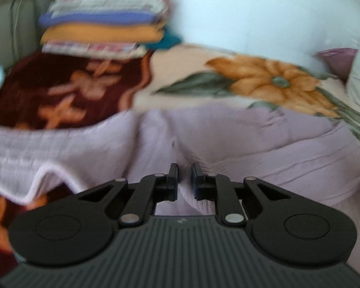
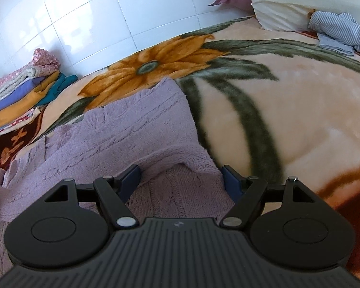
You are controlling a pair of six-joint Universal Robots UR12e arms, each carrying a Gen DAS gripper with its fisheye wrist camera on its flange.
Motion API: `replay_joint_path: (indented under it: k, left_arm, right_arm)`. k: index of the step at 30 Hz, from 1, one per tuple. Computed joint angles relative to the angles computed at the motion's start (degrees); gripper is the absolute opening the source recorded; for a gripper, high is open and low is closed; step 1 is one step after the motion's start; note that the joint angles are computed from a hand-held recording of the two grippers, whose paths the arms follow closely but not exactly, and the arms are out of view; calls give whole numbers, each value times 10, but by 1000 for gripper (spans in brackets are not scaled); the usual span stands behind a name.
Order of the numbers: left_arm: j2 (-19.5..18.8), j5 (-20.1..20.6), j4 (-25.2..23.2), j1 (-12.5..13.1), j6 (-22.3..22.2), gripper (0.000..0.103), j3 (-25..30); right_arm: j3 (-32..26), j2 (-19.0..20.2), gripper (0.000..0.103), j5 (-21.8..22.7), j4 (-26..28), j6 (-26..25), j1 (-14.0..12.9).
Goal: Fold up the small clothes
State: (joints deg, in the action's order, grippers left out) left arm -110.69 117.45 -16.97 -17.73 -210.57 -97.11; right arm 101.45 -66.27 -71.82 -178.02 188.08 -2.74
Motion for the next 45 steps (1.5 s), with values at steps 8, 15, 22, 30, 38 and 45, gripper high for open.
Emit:
replay_joint_path:
  k: [8, 15, 22, 30, 38, 45]
  left_arm:
    - [26, -73, 37, 20, -29, 32, -37]
    - [24, -85, 45, 24, -26, 44, -37]
    - [22, -76, 60, 22, -37, 44, -37]
    - [14, -104, 33, 32, -35, 44, -29]
    - [-4, -77, 53, 20, 14, 16, -20]
    - [-7, -72, 45, 20, 5, 15, -13]
  right_arm:
    - [-4, -10, 80, -5, 14, -68, 4]
    - [-22, -11, 80, 22, 27, -94, -3]
    - [-54, 3, 80, 24, 46, -94, -1]
    - [-84, 24, 80, 15, 74, -113, 6]
    - [-135, 57, 80, 17, 101, -77, 7]
    - [-180, 88, 70, 35, 127, -56, 10]
